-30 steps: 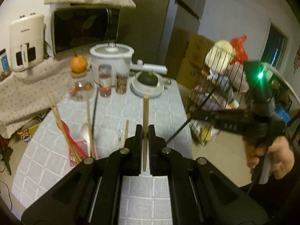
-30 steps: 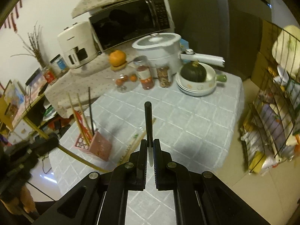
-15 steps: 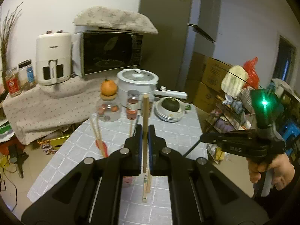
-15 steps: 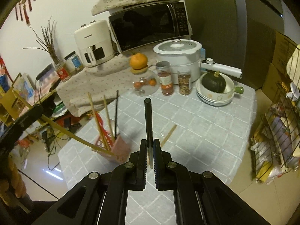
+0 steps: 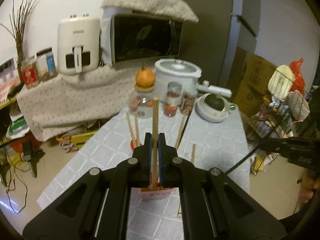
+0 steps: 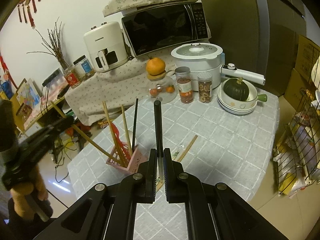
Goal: Organize utensils
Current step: 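Carry the wooden chopstick into the pink holder with the left tool and release, then insert the black chopstick into the pink holder with the right tool and release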
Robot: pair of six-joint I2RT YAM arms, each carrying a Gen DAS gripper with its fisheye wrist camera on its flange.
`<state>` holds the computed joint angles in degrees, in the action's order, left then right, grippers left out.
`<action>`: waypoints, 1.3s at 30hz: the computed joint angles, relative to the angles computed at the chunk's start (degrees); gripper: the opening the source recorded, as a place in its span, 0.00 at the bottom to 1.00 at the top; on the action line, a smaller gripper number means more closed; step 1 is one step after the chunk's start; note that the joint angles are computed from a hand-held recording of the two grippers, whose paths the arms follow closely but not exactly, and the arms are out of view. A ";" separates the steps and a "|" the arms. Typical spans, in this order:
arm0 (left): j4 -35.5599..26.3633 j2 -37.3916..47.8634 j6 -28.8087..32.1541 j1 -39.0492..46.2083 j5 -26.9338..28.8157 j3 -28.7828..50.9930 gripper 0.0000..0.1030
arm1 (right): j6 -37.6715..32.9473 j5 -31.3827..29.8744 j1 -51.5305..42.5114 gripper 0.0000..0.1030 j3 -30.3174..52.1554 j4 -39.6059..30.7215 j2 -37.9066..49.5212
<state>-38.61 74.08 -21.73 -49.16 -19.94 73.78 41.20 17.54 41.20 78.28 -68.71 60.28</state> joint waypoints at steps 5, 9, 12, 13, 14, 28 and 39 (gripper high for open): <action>-0.37 2.53 -1.73 2.66 3.91 0.03 0.06 | 0.07 -0.27 0.04 0.06 0.12 0.11 0.26; -1.15 4.82 -2.74 4.19 5.97 0.49 0.06 | 0.12 -0.33 0.20 0.06 0.12 0.34 0.39; -0.63 5.67 -3.54 4.96 7.26 0.24 0.08 | 0.42 0.02 1.02 0.06 0.33 0.63 0.78; -0.48 5.91 -3.60 5.15 7.41 0.34 0.11 | 0.39 0.04 1.33 0.06 0.53 0.85 0.97; -0.53 6.08 -3.75 5.36 7.81 0.49 0.20 | 0.36 0.08 1.64 0.06 0.71 1.05 1.13; -7.75 0.81 -5.07 6.47 5.93 1.09 0.57 | 0.54 1.68 5.64 0.06 6.35 6.89 6.15; -11.54 -3.72 -3.66 12.72 11.40 -3.28 0.63 | -1.47 4.17 7.27 0.06 10.50 13.13 14.65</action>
<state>-50.15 70.37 -25.39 -36.44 -8.53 70.50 39.74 21.71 48.47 88.78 -55.58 74.93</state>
